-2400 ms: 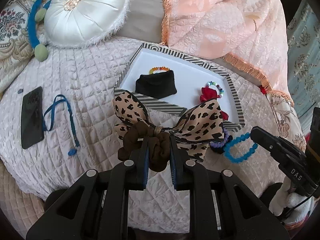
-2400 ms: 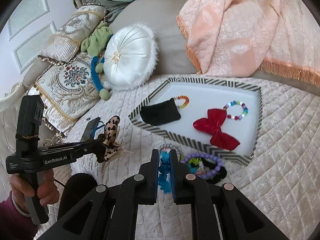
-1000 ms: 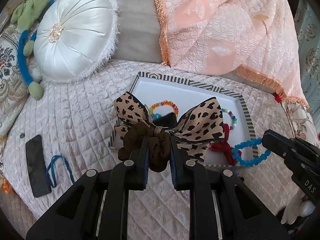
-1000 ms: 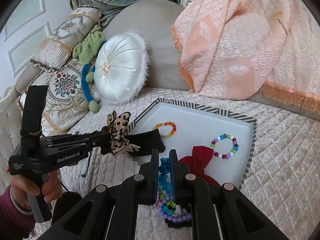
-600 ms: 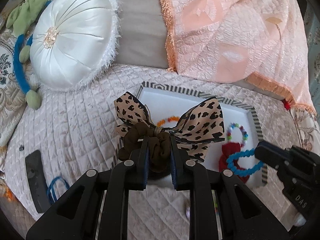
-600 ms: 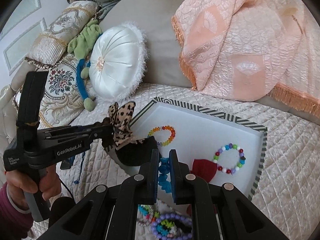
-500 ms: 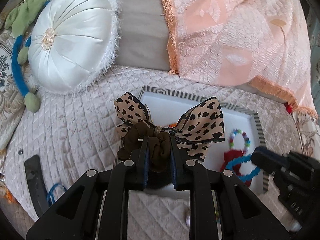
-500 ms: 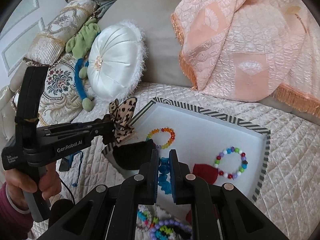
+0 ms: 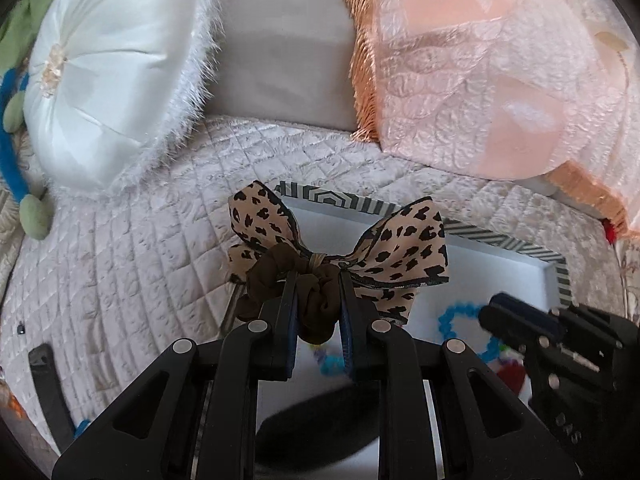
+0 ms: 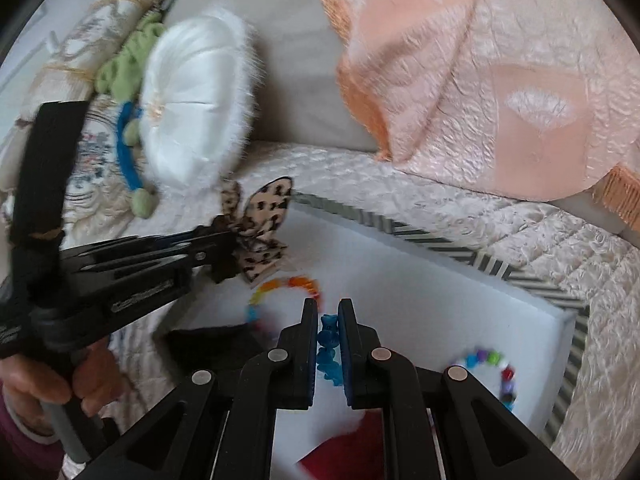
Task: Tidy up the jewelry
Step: 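Carry the leopard bow and blue bracelet into the tray and open both grippers, then withdraw both open grippers from the tray toward the silver and purple bracelets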
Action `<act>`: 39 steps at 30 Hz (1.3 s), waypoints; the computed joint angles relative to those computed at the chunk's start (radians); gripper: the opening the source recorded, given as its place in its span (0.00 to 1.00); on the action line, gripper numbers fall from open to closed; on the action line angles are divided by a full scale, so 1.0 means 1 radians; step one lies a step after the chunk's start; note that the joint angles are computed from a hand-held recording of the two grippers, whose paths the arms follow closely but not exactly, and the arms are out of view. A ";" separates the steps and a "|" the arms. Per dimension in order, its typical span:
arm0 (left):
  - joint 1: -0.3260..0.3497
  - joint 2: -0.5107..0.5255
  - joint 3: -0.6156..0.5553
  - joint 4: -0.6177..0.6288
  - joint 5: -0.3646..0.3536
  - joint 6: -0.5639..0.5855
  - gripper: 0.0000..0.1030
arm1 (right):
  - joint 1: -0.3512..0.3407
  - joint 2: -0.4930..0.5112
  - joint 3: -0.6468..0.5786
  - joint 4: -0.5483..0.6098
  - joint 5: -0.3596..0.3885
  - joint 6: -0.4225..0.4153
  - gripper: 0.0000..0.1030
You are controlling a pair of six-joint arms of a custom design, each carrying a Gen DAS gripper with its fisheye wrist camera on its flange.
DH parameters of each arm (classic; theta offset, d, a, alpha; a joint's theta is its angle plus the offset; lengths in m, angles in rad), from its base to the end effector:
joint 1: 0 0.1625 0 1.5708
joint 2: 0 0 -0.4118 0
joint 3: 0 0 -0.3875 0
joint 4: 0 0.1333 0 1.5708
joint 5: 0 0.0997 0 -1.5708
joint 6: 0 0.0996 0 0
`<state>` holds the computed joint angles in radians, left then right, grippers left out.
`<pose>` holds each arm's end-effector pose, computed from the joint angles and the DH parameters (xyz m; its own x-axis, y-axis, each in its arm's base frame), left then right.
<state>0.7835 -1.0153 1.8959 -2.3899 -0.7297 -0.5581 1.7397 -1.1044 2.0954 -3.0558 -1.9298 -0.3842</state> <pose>-0.2498 -0.5418 0.1412 -0.7460 0.0550 -0.6636 0.3678 0.8648 -0.3419 0.1859 -0.5054 0.1713 -0.8261 -0.3190 0.4645 -0.4936 0.8072 -0.3236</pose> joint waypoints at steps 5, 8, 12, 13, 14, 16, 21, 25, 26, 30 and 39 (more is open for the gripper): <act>0.032 0.047 -0.041 -0.012 -0.023 0.016 0.16 | -0.034 0.048 -0.059 -0.009 -0.059 0.000 0.09; 0.043 0.073 -0.060 -0.008 -0.024 0.026 0.16 | -0.043 0.064 -0.073 -0.015 -0.094 0.013 0.09; 0.052 0.097 -0.076 -0.007 -0.027 0.034 0.17 | -0.054 0.064 -0.074 -0.005 -0.105 0.038 0.09; 0.054 0.099 -0.077 -0.014 -0.034 0.037 0.17 | -0.056 0.061 -0.069 -0.013 -0.104 0.041 0.09; 0.056 0.100 -0.079 -0.018 -0.040 0.039 0.17 | -0.058 0.055 -0.062 -0.018 -0.102 0.043 0.11; 0.056 0.101 -0.081 -0.019 -0.048 0.043 0.27 | -0.058 0.040 -0.045 -0.033 -0.105 0.044 0.24; 0.043 0.076 -0.061 -0.025 -0.068 0.033 0.44 | -0.049 0.007 -0.004 -0.062 -0.106 0.043 0.31; 0.020 0.037 -0.028 -0.033 -0.077 0.025 0.51 | -0.028 -0.022 0.039 -0.104 -0.121 0.041 0.31; 0.011 0.023 -0.015 -0.041 -0.080 0.026 0.52 | -0.017 -0.029 0.051 -0.123 -0.133 0.034 0.31; -0.018 -0.034 0.032 -0.048 -0.097 0.010 0.55 | 0.014 -0.055 0.095 -0.173 -0.154 0.033 0.31; -0.120 -0.177 0.172 -0.016 -0.072 -0.061 0.56 | 0.082 -0.120 0.217 -0.247 -0.194 0.065 0.31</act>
<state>0.6630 -1.1921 2.0675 -2.4060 -0.8021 -0.6192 1.8221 -1.2247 2.3125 -3.3027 -2.1241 -0.3194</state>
